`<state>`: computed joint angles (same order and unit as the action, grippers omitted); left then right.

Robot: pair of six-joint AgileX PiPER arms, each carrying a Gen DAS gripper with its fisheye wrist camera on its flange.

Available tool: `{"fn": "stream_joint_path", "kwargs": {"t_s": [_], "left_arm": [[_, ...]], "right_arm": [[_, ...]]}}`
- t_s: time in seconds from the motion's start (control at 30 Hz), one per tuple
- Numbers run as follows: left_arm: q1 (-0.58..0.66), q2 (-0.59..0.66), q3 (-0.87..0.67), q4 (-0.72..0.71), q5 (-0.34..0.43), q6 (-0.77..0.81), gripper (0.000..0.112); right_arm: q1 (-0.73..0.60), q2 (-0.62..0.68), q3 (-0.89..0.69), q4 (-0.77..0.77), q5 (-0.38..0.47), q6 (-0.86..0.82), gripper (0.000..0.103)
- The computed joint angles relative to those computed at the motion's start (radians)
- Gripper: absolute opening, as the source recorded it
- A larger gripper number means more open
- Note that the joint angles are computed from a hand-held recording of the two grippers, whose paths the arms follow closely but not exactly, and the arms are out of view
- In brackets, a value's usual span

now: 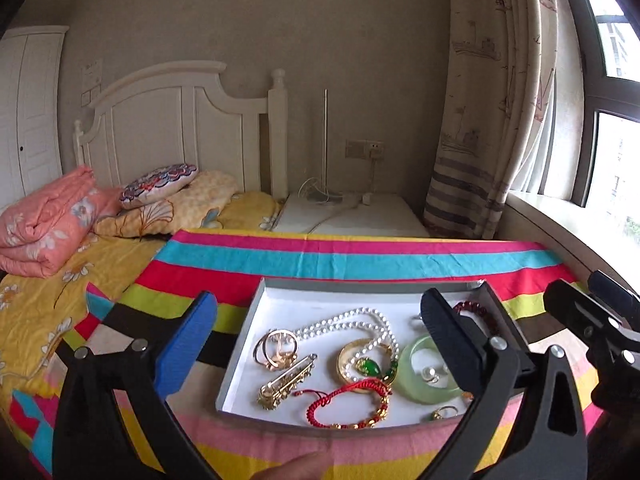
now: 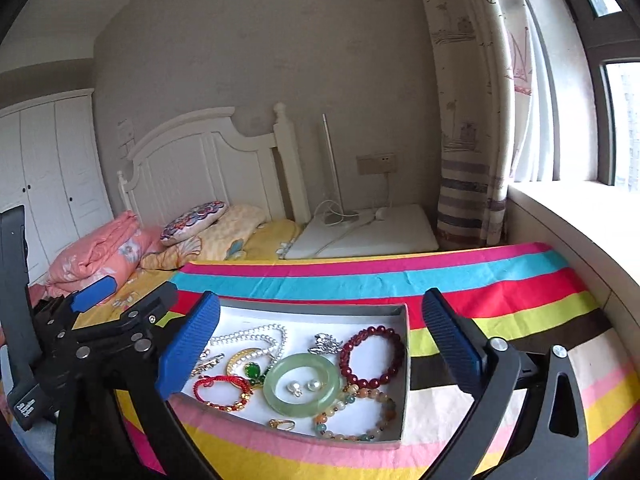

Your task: Organize jewelry

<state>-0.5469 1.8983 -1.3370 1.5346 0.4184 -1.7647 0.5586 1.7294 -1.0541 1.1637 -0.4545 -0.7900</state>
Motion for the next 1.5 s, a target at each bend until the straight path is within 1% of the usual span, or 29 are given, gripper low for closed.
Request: {"fn": "stream_joint_path", "kwargs": {"t_s": [0.03, 0.13, 0.2, 0.27, 0.3, 0.37, 0.47, 0.57, 0.7, 0.8, 1.0, 1.13, 1.5], "left_arm": [[-0.002, 0.011, 0.004, 0.005, 0.004, -0.009, 0.101], [0.007, 0.027, 0.034, 0.059, -0.024, -0.059, 0.101], [0.011, 0.032, 0.045, 0.074, -0.037, -0.076, 0.101], [0.019, 0.034, 0.059, 0.104, -0.054, -0.108, 0.101], [0.021, 0.036, 0.062, 0.099, -0.058, -0.104, 0.101], [0.023, 0.042, 0.061, 0.083, -0.067, -0.087, 0.101], [0.019, 0.046, 0.065, 0.090, -0.058, -0.104, 0.101], [0.007, 0.049, 0.068, 0.110, -0.021, -0.135, 0.101], [0.010, 0.047, 0.075, 0.127, -0.021, -0.163, 0.101], [0.004, 0.048, 0.076, 0.130, -0.010, -0.167, 0.101], [-0.024, 0.049, 0.087, 0.191, 0.032, -0.205, 0.101], [-0.025, 0.050, 0.086, 0.193, 0.028, -0.201, 0.101], [-0.021, 0.048, 0.090, 0.191, 0.022, -0.206, 0.101]], "right_arm": [[0.007, 0.019, -0.012, 0.044, -0.015, -0.033, 0.098], [0.022, 0.076, -0.032, 0.124, -0.061, -0.074, 0.098], [0.028, 0.110, -0.053, 0.206, -0.084, -0.133, 0.098], [0.032, 0.130, -0.053, 0.207, -0.097, -0.125, 0.098], [0.034, 0.141, -0.056, 0.210, -0.101, -0.133, 0.098], [0.029, 0.153, -0.079, 0.293, -0.088, -0.221, 0.098], [0.023, 0.155, -0.077, 0.317, -0.083, -0.229, 0.098], [0.022, 0.150, -0.065, 0.311, -0.089, -0.199, 0.098], [0.037, 0.143, -0.039, 0.248, -0.123, -0.134, 0.098], [0.052, 0.145, -0.039, 0.228, -0.133, -0.147, 0.098], [0.059, 0.143, -0.039, 0.220, -0.138, -0.150, 0.098], [0.053, 0.140, -0.040, 0.231, -0.128, -0.145, 0.098], [0.061, 0.139, -0.034, 0.217, -0.142, -0.134, 0.098]]}}
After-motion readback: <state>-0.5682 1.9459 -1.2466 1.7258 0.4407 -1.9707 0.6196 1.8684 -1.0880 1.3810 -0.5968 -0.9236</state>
